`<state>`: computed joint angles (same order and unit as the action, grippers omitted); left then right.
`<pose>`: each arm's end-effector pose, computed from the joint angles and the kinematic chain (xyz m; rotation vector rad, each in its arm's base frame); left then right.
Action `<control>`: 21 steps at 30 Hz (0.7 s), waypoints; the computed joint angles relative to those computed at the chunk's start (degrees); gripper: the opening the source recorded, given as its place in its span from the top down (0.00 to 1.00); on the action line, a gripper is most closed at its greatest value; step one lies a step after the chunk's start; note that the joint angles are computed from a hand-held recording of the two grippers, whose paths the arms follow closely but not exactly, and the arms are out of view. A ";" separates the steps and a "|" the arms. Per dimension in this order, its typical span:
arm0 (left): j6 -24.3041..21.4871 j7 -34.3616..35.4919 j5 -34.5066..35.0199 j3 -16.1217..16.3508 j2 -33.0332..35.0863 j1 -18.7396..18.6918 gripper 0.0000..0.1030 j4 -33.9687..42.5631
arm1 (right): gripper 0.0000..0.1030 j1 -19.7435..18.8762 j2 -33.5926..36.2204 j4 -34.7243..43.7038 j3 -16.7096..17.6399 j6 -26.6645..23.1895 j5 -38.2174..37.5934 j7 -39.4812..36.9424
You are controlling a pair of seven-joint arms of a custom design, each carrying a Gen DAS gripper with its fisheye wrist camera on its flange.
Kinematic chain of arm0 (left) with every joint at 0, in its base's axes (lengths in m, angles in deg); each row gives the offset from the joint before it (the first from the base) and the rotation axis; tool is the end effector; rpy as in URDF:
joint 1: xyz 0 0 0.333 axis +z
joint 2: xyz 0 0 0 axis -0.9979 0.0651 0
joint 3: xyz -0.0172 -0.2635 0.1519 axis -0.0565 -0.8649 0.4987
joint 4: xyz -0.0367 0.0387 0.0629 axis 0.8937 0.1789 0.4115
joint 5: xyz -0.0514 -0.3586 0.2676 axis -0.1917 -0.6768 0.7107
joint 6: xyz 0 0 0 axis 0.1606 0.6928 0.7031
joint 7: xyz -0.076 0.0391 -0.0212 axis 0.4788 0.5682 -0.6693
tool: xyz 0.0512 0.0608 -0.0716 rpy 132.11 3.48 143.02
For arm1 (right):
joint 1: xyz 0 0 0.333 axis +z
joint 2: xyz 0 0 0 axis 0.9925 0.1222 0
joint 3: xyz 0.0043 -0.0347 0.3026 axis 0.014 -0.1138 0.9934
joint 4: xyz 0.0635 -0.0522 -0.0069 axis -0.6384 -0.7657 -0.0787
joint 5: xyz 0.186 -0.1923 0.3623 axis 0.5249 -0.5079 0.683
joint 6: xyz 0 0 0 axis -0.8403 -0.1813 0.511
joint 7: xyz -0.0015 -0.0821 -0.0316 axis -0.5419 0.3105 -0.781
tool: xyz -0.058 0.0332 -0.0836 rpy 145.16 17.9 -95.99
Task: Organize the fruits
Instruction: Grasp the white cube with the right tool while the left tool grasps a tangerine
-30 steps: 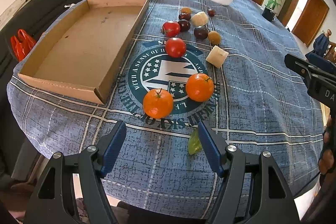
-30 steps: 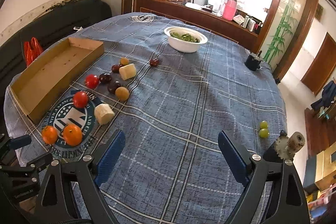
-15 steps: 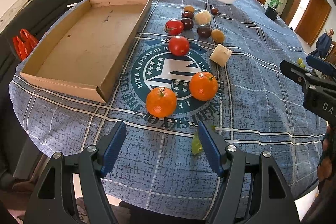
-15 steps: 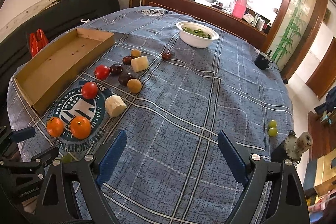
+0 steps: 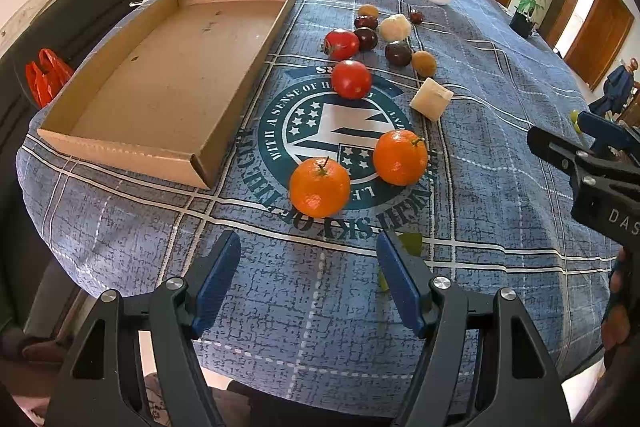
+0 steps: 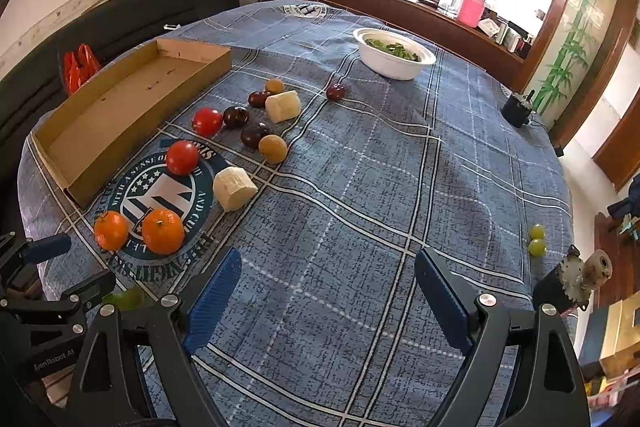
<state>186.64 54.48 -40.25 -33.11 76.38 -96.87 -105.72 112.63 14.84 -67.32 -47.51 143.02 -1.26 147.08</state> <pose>0.6114 -0.1863 0.2636 -1.8126 2.0978 -0.5712 0.6126 0.3262 0.2898 -1.9876 1.7591 -0.7773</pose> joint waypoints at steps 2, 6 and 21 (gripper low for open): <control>-0.45 0.79 -0.96 -0.58 -0.03 0.59 0.32 0.04 | 0.13 -0.13 0.33 0.32 0.24 -0.05 0.50 -0.79; -0.58 1.48 -1.74 -0.67 0.54 0.99 0.32 0.66 | 0.20 -1.55 1.01 0.33 1.16 3.11 4.08 -4.34; -3.01 7.83 -5.61 -1.74 6.65 1.44 0.32 8.27 | 0.48 -10.72 11.79 9.39 10.54 13.58 34.57 -30.90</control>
<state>183.63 62.31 -45.86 -34.85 83.03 -95.43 -97.45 101.91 26.63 -57.93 -36.97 156.60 33.30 116.18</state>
